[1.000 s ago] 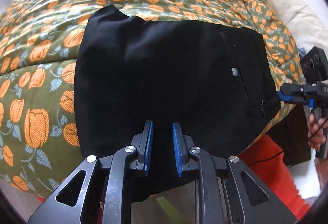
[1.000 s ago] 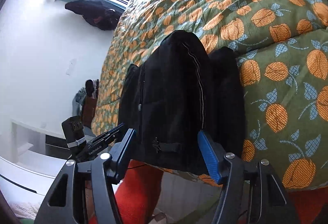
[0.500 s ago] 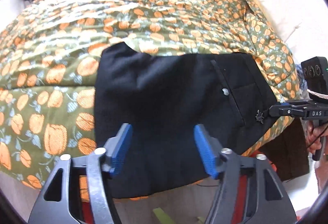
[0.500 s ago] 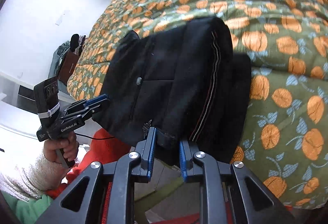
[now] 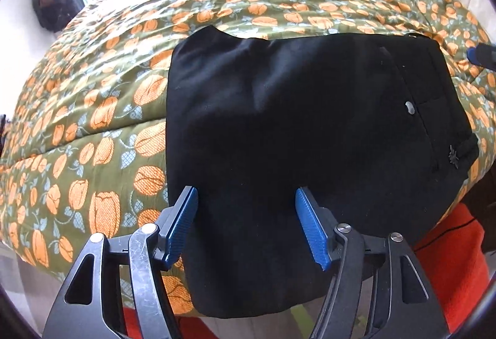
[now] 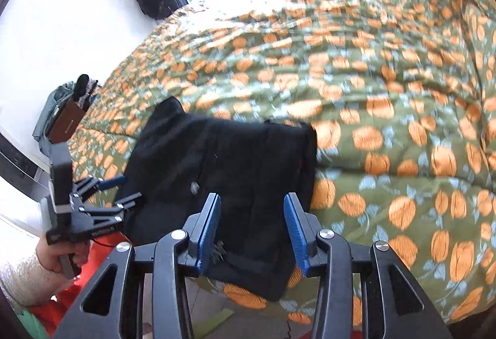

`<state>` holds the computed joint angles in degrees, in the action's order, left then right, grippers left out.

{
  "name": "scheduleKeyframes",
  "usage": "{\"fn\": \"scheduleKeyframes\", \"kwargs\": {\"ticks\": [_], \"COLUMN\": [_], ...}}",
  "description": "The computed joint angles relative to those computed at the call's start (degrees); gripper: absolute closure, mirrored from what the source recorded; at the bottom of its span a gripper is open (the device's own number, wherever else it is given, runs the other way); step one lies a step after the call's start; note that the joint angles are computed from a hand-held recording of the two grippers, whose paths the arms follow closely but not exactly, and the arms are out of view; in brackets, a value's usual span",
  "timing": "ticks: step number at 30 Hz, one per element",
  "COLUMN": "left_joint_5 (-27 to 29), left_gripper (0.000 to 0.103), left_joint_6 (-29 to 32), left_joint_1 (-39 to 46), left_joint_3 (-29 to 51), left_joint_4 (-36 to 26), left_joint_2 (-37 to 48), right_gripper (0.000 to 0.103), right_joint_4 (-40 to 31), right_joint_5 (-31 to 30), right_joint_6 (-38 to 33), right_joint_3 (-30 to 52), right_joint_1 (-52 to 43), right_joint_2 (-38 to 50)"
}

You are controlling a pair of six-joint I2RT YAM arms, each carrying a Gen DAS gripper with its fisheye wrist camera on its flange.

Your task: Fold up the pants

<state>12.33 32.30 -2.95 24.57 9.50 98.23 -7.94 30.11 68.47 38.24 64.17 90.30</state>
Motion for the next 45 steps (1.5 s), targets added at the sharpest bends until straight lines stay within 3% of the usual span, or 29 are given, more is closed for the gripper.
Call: {"fn": "scheduleKeyframes", "kwargs": {"ticks": [4,8,13,16,21,25,28,31,36,38,40,42,45], "left_joint_5": [0.0,-0.2,3.6,5.4,6.2,6.1,5.9,7.9,14.8,15.4,18.4,19.6,21.2], "left_gripper": [0.036,0.035,0.027,0.024,0.024,0.021,0.020,0.020,0.019,0.019,0.019,0.020,0.020], "left_joint_6": [0.2,0.4,1.5,2.4,3.0,4.4,5.7,7.8,8.1,5.8,5.1,5.2,6.9], "left_joint_1": [0.4,0.2,2.8,4.3,5.0,5.3,5.5,7.9,16.9,18.8,20.7,20.7,19.3], "left_joint_3": [0.5,0.7,2.2,2.7,1.7,-0.4,-0.8,1.6,12.9,18.3,24.3,30.0,34.1], "left_joint_4": [-0.9,-1.2,-4.6,-6.6,-7.8,-6.2,-6.0,-12.0,-23.7,-26.4,-31.3,-37.0,-42.1], "left_joint_2": [-0.1,-0.2,0.3,0.2,-1.4,-2.1,-2.1,-2.9,3.0,8.2,14.0,19.6,24.6], "right_gripper": [0.060,0.062,0.057,0.046,0.046,0.046,0.046,0.046,0.046,0.046,0.046,0.046,0.045], "right_joint_4": [9.8,9.2,12.5,11.4,11.5,8.5,10.8,12.2,14.9,24.6,44.2,64.7,87.4], "right_joint_5": [-3.7,-8.9,-7.2,-3.7,0.5,4.5,-0.6,0.8,4.8,3.3,-1.9,-7.4,-12.5], "right_joint_6": [-5.4,-3.3,-0.2,5.5,12.6,9.9,11.2,13.6,20.0,22.7,22.7,23.4,22.9], "right_joint_3": [3.2,6.7,0.1,-4.8,-10.9,-4.1,-1.0,-2.1,-11.6,-18.7,-26.0,-29.5,-30.2], "right_joint_1": [-4.5,-6.3,-4.0,-1.3,4.7,11.6,11.6,12.9,14.0,12.2,8.0,4.1,-0.3], "right_joint_2": [9.8,21.4,14.5,8.1,0.2,6.7,16.0,16.2,5.3,3.8,9.1,21.9,38.5]}}
